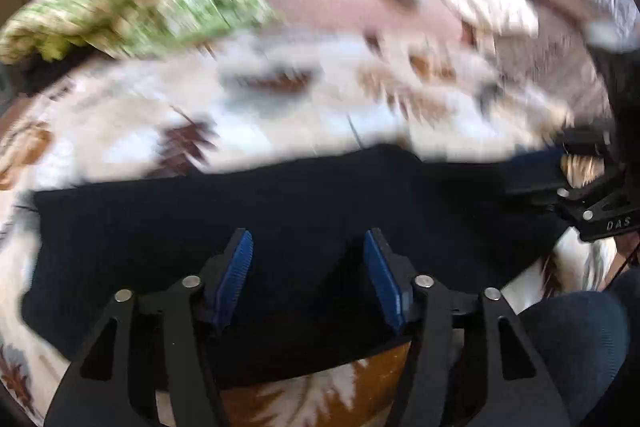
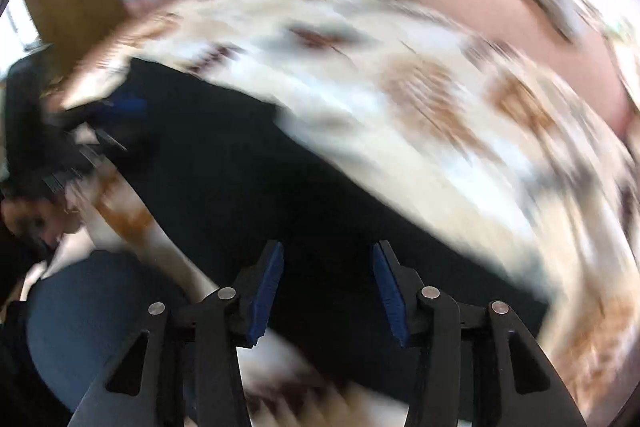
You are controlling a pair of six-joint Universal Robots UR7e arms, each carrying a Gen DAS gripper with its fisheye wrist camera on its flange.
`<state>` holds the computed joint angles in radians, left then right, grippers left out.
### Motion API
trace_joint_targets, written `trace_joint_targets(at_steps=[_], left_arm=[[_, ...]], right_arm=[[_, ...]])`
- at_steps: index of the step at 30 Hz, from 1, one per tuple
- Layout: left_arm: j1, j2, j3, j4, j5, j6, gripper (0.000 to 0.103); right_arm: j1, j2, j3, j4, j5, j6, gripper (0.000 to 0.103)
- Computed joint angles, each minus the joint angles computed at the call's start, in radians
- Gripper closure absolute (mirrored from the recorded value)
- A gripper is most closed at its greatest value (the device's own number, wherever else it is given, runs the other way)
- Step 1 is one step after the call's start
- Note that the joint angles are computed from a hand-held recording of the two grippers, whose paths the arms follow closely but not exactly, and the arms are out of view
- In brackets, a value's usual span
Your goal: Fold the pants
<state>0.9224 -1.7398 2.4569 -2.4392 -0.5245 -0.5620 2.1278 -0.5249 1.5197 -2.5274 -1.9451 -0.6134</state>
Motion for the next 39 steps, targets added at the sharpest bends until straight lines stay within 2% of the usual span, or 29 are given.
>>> trace_joint_targets(at_steps=[2,3,4,5,7,8,9,10,12,13,14,15,16,18,20,21,24,25,27,28,30,31,32,34,35,36,38,39], left_arm=[[-0.034,0.030,0.026,0.027,0.070,0.017,0.039],[-0.044,0.025,0.028,0.052,0.077,0.002,0.040],[-0.048,0.013,0.027,0.038,0.066,0.023,0.040],[-0.043,-0.001,0.014,-0.017,0.019,0.068,0.040],[-0.036,0.021,0.011,-0.205,0.000,0.214,0.040],[-0.022,0.054,-0.010,-0.291,-0.014,0.285,0.040],[0.001,0.091,-0.047,-0.348,-0.056,0.333,0.040],[0.027,0.112,-0.082,-0.365,-0.116,0.361,0.040],[0.099,0.192,-0.186,-0.274,-0.216,0.327,0.041],[0.133,0.244,-0.231,-0.203,-0.228,0.295,0.041],[0.166,0.306,-0.252,-0.175,-0.211,0.303,0.039],[0.157,0.326,-0.253,-0.187,-0.178,0.323,0.035],[0.146,0.337,-0.237,-0.237,-0.150,0.342,0.035],[0.131,0.330,-0.230,-0.228,-0.135,0.286,0.035],[0.117,0.313,-0.228,-0.200,-0.130,0.255,0.036],[0.106,0.285,-0.213,-0.227,-0.150,0.277,0.036],[0.072,0.240,-0.165,-0.423,-0.236,0.366,0.033],[0.065,0.229,-0.158,-0.449,-0.264,0.370,0.032],[0.088,0.246,-0.195,-0.392,-0.331,0.383,0.030],[0.105,0.270,-0.218,-0.348,-0.340,0.378,0.030],[0.164,0.335,-0.270,-0.240,-0.359,0.347,0.030],[0.160,0.342,-0.270,-0.243,-0.340,0.356,0.028],[0.160,0.345,-0.268,-0.262,-0.349,0.384,0.022],[0.142,0.354,-0.266,-0.244,-0.319,0.384,0.020],[0.136,0.361,-0.266,-0.244,-0.307,0.386,0.019],[0.135,0.363,-0.264,-0.248,-0.311,0.402,0.018],[0.132,0.360,-0.266,-0.232,-0.305,0.387,0.018],[0.138,0.354,-0.262,-0.246,-0.313,0.402,0.018]], right_arm=[[-0.006,0.053,-0.016,0.069,-0.066,-0.052,0.054],[-0.010,0.043,0.000,0.055,-0.069,-0.092,0.054],[-0.021,0.026,0.006,0.061,-0.033,-0.094,0.052],[-0.040,0.005,0.002,0.110,-0.005,-0.054,0.050],[-0.060,-0.034,0.018,0.136,0.021,-0.023,0.050],[-0.064,-0.056,0.047,0.107,0.015,-0.038,0.049],[-0.068,-0.073,0.079,0.065,0.007,-0.054,0.039],[-0.077,-0.102,0.136,0.004,-0.014,-0.054,0.026],[-0.110,-0.130,0.198,-0.062,-0.016,-0.034,0.019],[-0.135,-0.160,0.256,-0.143,0.027,-0.046,0.019],[-0.148,-0.179,0.300,-0.207,0.055,-0.056,0.019],[-0.157,-0.198,0.338,-0.253,0.068,-0.060,0.019],[-0.154,-0.206,0.360,-0.284,0.060,-0.060,0.019],[-0.150,-0.246,0.389,-0.280,0.068,-0.062,0.020],[-0.180,-0.293,0.414,-0.298,0.141,-0.032,0.020],[-0.195,-0.315,0.426,-0.322,0.169,-0.015,0.020],[-0.250,-0.356,0.446,-0.475,0.250,0.090,0.019],[-0.276,-0.377,0.455,-0.514,0.305,0.161,0.018],[-0.309,-0.389,0.444,-0.528,0.369,0.234,0.020],[-0.312,-0.385,0.433,-0.525,0.378,0.238,0.021],[-0.303,-0.349,0.390,-0.508,0.364,0.206,0.022],[-0.297,-0.328,0.364,-0.479,0.353,0.194,0.024],[-0.291,-0.305,0.338,-0.450,0.335,0.178,0.025],[-0.278,-0.253,0.293,-0.420,0.271,0.156,0.028],[-0.270,-0.220,0.266,-0.411,0.216,0.142,0.030],[-0.262,-0.189,0.241,-0.408,0.140,0.144,0.036],[-0.264,-0.155,0.211,-0.375,0.000,0.179,0.045],[-0.261,-0.169,0.236,-0.391,-0.032,0.189,0.051]])
